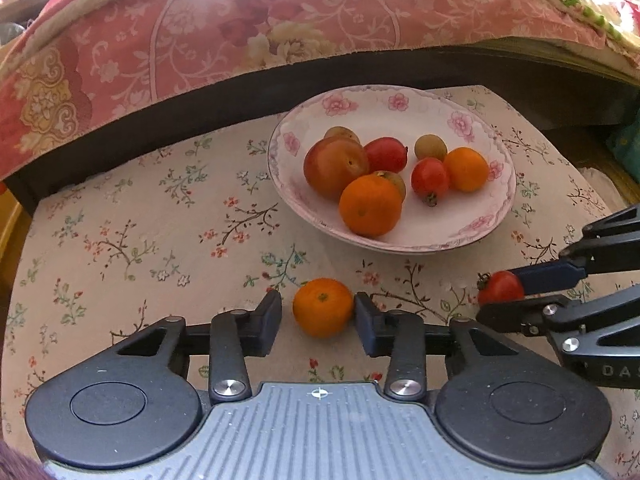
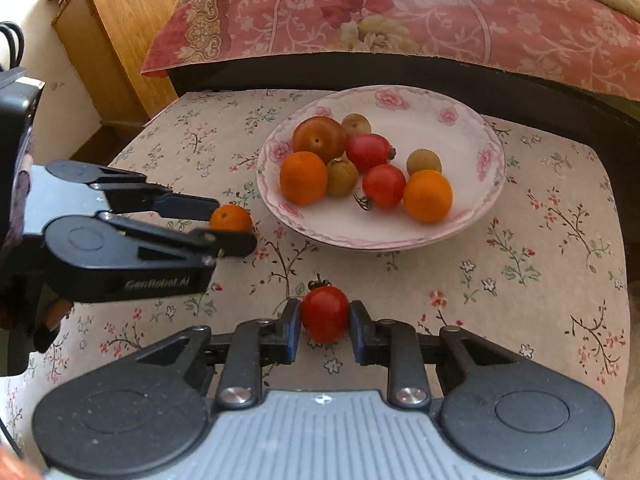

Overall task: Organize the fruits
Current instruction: 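Grasp the mandarin with the left tool while the right tool grasps the red tomato, then carry the mandarin and the tomato over the white plate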

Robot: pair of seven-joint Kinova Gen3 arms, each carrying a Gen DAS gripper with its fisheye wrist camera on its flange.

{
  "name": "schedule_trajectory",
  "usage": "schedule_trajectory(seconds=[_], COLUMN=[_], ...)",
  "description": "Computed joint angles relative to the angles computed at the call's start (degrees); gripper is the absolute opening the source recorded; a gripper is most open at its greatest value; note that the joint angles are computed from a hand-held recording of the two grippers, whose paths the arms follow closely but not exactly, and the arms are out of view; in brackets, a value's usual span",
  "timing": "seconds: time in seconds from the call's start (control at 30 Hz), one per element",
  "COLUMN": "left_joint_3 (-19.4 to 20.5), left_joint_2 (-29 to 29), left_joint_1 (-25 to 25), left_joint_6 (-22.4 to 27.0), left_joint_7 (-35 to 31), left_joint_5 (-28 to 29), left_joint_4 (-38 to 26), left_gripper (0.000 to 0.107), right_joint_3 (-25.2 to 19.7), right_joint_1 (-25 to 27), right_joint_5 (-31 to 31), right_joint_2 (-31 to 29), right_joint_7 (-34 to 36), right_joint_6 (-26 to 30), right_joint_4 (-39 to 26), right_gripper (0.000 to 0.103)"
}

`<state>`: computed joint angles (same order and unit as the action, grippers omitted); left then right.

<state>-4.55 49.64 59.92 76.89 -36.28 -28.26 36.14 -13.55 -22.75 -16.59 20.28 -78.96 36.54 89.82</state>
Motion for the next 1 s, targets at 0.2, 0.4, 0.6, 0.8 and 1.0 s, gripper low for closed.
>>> schedule_trajectory(seconds=[0.2,0.4,0.6,0.8,1.0], left_joint_3=[0.0,0.6,1.7,3.6,3.2], left_joint_2=[0.6,-0.9,-3.4,-3.8,-4.2], left_joint_1=[0.3,1.2,3.8,5.5,6.8], left_joint_6=[1.0,2.7,3.1,3.7,3.1], left_joint_7=[0.3,0.3,1.1,0.6,1.4], left_joint_5=[0.3,1.2,1.4,2.6,1.9], left_joint_4=[-1.4,-0.8,1.6,2.6,4.0], left_gripper=[0.04,0.04,0.04,0.04,0.044], right_joint_3=[0.1,0.4,0.8,1.2,1.1], right_joint_1=[0.2,-0.5,-2.0,-3.7,-4.8], right_joint_5=[-0.2,1.0,2.6,4.2,5.8], right_joint_2=[-0.4,-1.2,-3.9,-8.9,-10.8], right_joint_7=[0.4,-0.2,-1.5,-5.5,-8.4], right_joint_6=[-0.3,0.0,0.8,0.8,0.4], right_joint_4=[0.7,1.0,3.4,8.8,11.7], right_gripper=[0.03,0.03,0.03,0.03,0.03])
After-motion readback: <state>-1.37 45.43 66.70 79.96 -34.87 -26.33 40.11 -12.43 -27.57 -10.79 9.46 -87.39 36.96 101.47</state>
